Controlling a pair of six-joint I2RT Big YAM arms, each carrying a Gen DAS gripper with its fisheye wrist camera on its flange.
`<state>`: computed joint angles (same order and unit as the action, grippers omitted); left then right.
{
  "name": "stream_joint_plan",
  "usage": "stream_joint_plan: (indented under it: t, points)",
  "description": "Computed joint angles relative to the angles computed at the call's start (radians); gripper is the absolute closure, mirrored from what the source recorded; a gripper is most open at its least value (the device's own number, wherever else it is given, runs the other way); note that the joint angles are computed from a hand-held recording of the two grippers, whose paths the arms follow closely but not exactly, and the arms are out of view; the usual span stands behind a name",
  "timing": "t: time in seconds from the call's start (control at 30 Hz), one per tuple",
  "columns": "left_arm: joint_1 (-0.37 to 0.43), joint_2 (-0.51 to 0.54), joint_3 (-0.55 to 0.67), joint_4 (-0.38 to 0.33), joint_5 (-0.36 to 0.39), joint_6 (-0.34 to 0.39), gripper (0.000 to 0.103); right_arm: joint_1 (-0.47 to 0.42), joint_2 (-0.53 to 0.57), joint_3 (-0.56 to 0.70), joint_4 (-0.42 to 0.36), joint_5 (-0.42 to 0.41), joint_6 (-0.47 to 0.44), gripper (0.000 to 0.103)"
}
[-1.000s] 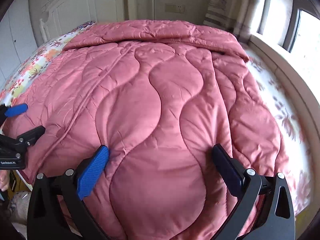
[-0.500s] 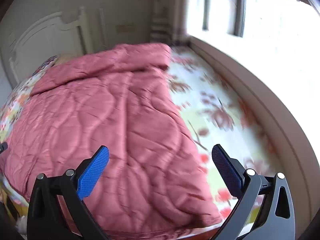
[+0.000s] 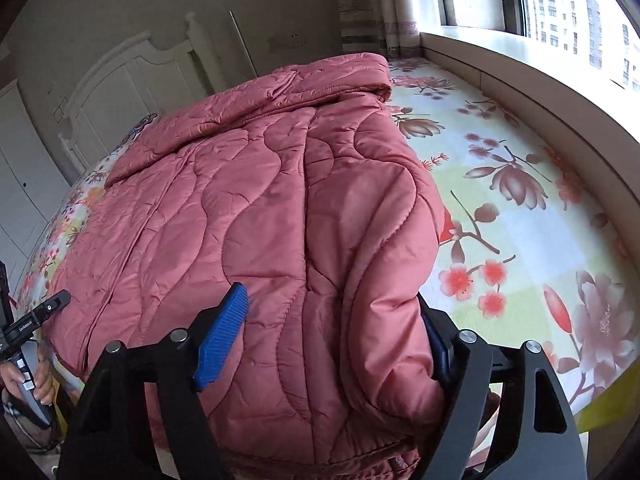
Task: Fold large clothes
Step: 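Grasp the side edge of the folded jacket with both tools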
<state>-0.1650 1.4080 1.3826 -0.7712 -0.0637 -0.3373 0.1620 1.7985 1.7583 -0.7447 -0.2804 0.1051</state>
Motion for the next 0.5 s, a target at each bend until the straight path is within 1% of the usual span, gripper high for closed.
stream_joint_plan:
  t: [0.13, 0.17, 0.2, 0.23, 0.27, 0.3, 0.33, 0.37, 0.43, 0.5]
  points:
    - [0.033, -0.013, -0.021, 0.033, 0.053, -0.032, 0.014, -0.044, -0.005, -0.013, -0.004, -0.042, -0.002, 0.028]
    - [0.036, -0.01, -0.017, 0.028, 0.059, -0.034, 0.014, -0.049, -0.001, -0.012, -0.004, -0.048, -0.013, 0.027]
    - [0.029, -0.006, -0.009, 0.018, 0.044, -0.033, 0.016, -0.048, -0.004, -0.016, -0.004, -0.041, -0.03, 0.027]
    - [0.022, -0.002, -0.003, 0.01, 0.034, -0.022, 0.022, -0.039, -0.008, -0.025, 0.004, -0.018, -0.048, 0.028]
    - [0.013, 0.0, 0.002, 0.004, 0.03, -0.01, 0.029, -0.03, -0.016, -0.038, 0.017, 0.001, -0.061, 0.039]
    - [0.006, 0.003, 0.007, -0.001, 0.034, -0.001, 0.049, -0.023, -0.022, -0.052, 0.037, -0.01, -0.065, 0.063]
    - [0.001, 0.005, 0.011, -0.006, 0.055, 0.006, 0.069, -0.02, -0.025, -0.062, 0.058, -0.051, -0.046, 0.069]
    - [0.002, 0.004, 0.01, -0.003, 0.081, 0.004, 0.077, -0.014, -0.031, -0.075, 0.084, -0.054, -0.031, 0.074]
    - [0.011, -0.006, -0.002, 0.019, 0.103, -0.003, 0.086, -0.008, -0.034, -0.079, 0.107, -0.058, -0.025, 0.08]
    - [0.031, -0.026, -0.024, 0.054, 0.152, -0.034, 0.088, -0.02, -0.039, -0.087, 0.131, -0.104, 0.007, 0.085]
